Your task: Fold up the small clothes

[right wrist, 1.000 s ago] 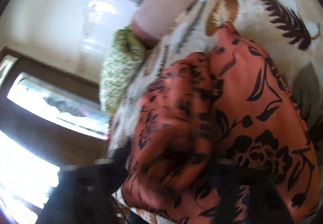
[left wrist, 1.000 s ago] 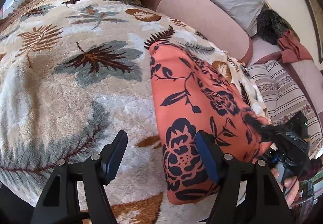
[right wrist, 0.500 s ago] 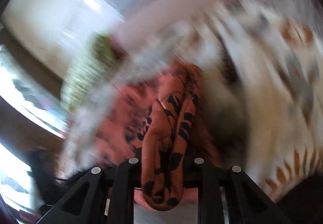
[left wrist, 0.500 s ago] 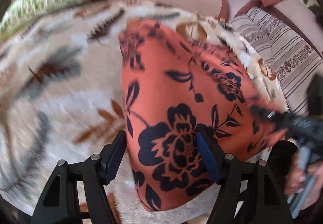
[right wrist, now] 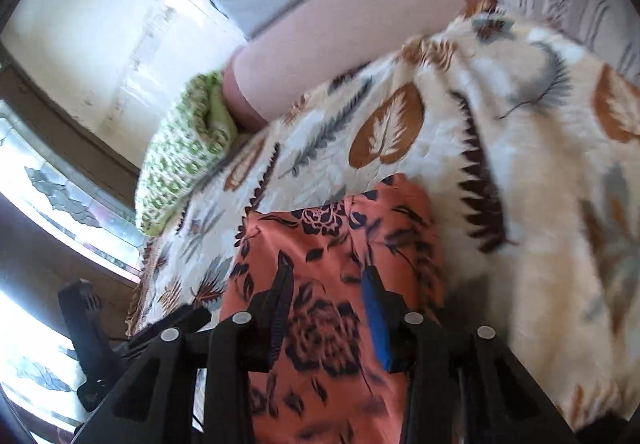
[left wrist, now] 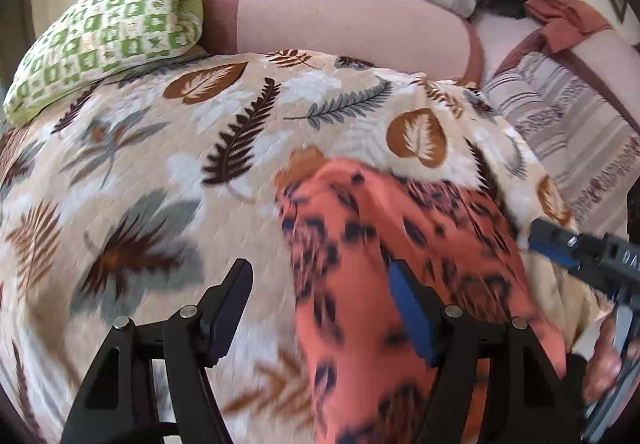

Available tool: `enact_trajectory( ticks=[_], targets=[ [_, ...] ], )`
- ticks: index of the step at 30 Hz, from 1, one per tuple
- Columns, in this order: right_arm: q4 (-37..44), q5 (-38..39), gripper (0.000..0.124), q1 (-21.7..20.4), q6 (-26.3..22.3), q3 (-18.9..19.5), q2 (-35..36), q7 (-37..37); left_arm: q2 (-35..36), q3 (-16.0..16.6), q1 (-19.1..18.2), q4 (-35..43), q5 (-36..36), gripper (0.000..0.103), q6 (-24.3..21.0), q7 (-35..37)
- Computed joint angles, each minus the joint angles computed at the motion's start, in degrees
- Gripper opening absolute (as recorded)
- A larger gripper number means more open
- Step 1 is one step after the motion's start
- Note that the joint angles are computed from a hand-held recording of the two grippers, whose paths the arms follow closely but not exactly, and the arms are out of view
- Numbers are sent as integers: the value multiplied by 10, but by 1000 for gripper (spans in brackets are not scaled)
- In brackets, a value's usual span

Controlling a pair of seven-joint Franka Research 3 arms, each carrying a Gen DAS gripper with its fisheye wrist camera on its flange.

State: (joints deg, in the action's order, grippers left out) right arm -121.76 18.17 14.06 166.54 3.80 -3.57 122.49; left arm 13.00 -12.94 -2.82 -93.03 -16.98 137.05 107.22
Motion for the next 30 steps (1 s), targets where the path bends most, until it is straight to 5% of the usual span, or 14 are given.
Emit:
enact_trajectory(
  ticks=[6,8,11,15,17,19,24,27,30],
  targets=[
    [135,49,35,-15,-123,-16,137,30,169,13,-53,207,129,72,-131,-119],
    [139,97,35,-25,-87,-6,160,3,189,6,-49,230,133,76,-158,-126],
    [122,144,37,-34,-64,5,145,-41,159,-9,-21,183,101,77,-126,-118],
    [30,231,37,-23,8,23,59,-135,44,-24,14,23,53,77,-29,-45],
    [-18,213,37,-5,21,21,5,-135,-16,-27,28,-53,0,77,-5,11],
    [-62,144,37,2,17,25,-43,-88,-67,-17,25,-117,-24,77,19,53],
    [-145,126,35,34,-34,28,-112,-50,-168,13,-10,-275,-49,82,117,140],
    [-192,150,24,54,20,26,-132,-56,-172,34,-29,-283,-57,82,121,120],
    [-179,115,23,38,-27,29,-142,-17,-170,40,-38,-276,-17,83,120,91]
  ],
)
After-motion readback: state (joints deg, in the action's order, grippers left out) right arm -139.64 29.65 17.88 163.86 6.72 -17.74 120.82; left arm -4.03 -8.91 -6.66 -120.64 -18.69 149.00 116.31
